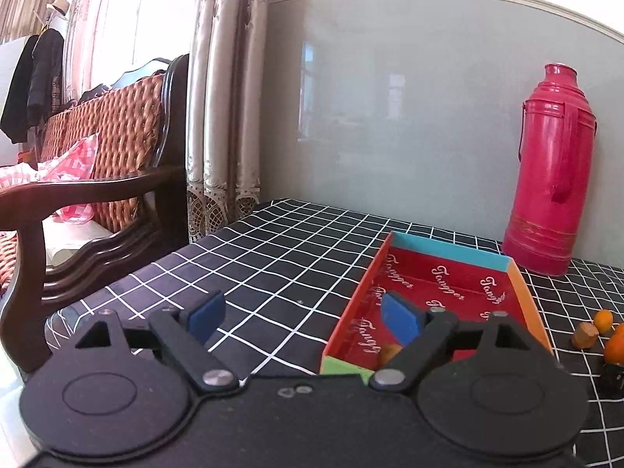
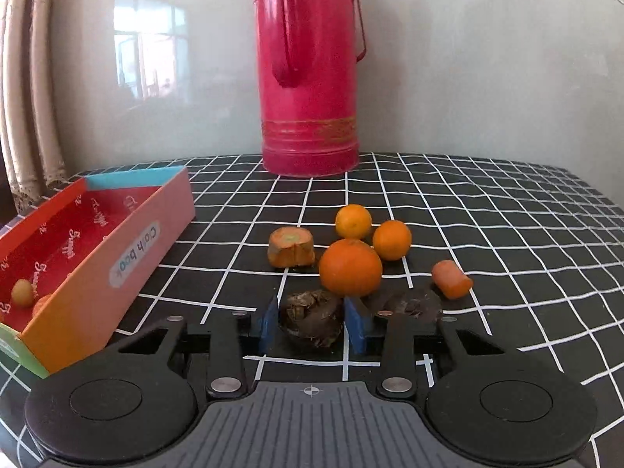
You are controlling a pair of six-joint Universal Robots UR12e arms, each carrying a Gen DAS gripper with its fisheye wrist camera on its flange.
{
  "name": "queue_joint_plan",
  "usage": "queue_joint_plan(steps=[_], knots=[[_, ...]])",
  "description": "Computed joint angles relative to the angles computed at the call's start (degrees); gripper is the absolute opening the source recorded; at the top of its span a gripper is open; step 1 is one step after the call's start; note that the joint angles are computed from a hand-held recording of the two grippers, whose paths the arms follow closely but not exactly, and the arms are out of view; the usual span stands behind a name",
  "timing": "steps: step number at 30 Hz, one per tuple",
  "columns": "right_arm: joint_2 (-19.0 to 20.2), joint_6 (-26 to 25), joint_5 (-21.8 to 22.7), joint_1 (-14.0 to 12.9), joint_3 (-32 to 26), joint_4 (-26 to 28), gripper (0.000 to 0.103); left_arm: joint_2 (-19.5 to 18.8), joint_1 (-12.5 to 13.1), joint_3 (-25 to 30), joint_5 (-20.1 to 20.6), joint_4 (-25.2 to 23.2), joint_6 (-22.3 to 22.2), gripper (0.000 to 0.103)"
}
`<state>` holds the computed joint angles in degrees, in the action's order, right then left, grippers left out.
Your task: Organize fruits
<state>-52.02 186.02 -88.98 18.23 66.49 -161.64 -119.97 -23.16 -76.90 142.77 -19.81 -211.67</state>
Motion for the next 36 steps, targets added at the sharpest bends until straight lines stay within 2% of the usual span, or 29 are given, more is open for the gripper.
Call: queue_joint_plan(steps=[6,11,14,16,18,19,21,24,26,27,30,34,36], knots=[[0.7,-2.7,-1.6,0.6,-1.1,0.4,0.038,0.2,0.0,-0.3,0.0,0.0,0.0,0.081],[0.3,-1.8,0.6,0.3,-0.4,-1.3,0.037,0.5,0.1,-0.7,0.4,0.3,-0.4,0.081],[-0.2,0.9,4.6,-0.2,0.4,-4.2,0.036,0.8,0.2,-1.1,0.3,-0.2,-1.5,0.081],[-0.3,3.6,10.3,-0.9,1.0,-7.5,0.018,0.9,0.3,-1.2,0.5,-0.6,-1.9,0.081],[-0.2,5.2,14.8,-1.2,1.0,-10.5,0.018,1.0,0.2,-1.3,0.9,-0.8,-2.0,0.082],[-0.1,4.6,15.3,-0.9,0.9,-10.9,0.018,1.0,0.2,-1.4,1.1,-1.0,-2.1,0.082],[0.2,1.8,13.7,0.0,0.0,-9.1,0.018,1.2,0.2,-1.7,1.4,-1.5,-2.2,0.082],[0.6,2.4,13.3,0.4,-0.9,-5.9,0.022,1.6,0.4,-2.3,1.7,-2.0,-2.5,0.082],[0.3,2.0,11.7,0.5,-0.4,-5.8,0.024,1.8,0.4,-2.6,2.3,-2.1,-2.8,0.082],[0.1,1.4,10.7,0.5,-0.2,-5.9,0.031,2.0,0.5,-2.8,2.2,-2.1,-3.2,0.082],[-0.5,1.7,9.0,0.3,1.2,-6.6,0.083,2.3,0.7,-3.0,1.1,-2.5,-5.0,0.082],[-0.5,0.8,12.1,-0.2,1.0,-6.8,0.085,2.1,0.7,-2.6,-0.1,-1.4,-4.3,0.082],[0.4,-0.1,12.3,-0.1,-1.2,-4.3,0.085,1.7,0.5,-2.3,0.1,-1.0,-3.1,0.083]])
